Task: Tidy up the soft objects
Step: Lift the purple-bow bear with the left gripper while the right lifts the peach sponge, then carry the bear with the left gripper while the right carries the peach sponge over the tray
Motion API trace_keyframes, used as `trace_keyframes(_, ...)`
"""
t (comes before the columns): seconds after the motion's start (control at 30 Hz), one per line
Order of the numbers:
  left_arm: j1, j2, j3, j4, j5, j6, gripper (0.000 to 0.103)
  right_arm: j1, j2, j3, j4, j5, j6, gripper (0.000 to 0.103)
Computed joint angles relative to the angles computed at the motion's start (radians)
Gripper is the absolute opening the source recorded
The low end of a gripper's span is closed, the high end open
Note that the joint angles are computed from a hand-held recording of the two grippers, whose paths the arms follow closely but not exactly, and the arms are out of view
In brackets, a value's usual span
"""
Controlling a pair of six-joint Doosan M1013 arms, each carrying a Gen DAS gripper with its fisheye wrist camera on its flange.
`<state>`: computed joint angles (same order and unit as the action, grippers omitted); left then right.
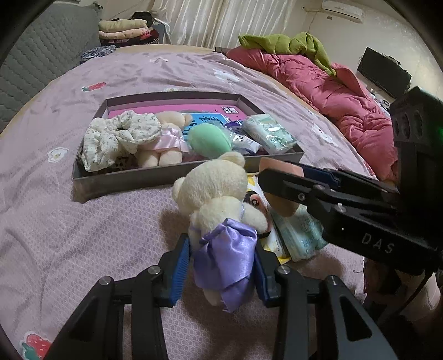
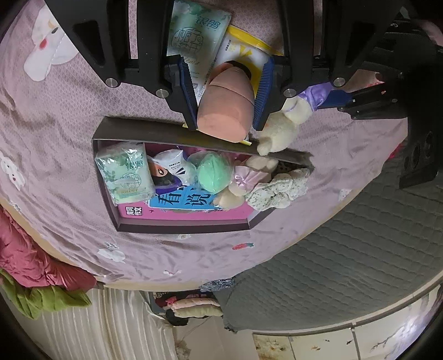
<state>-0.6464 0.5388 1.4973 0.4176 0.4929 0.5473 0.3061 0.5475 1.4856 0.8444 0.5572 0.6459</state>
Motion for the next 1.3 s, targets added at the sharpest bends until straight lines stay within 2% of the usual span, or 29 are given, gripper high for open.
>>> trace_keyframes(0.43,0.0,-0.033,0.039,0.272,0.0,-0.335,0.041,0.001,-0.009,0.012,0.021,-0.035,-0.023,0.041)
trace_keyframes(0.8,0.011,-0.017,0.016,0.375,0.019,-0.437,0.041,0.0,-0.012,0.013,0.032,-0.066,-0.021,0.041)
trace_keyframes(0.97,0.015,-0.009,0.004,0.392,0.017,-0.449,0.041,-0.001,-0.005,0.002,-0.002,-0.066,0.027,0.041)
trace_keyframes(1.3,0.014,0.007,-0.022,0.415,0.029,-0.434,0.041,-0.007,0.002,-0.012,0.019,-0.075,0.032,0.041)
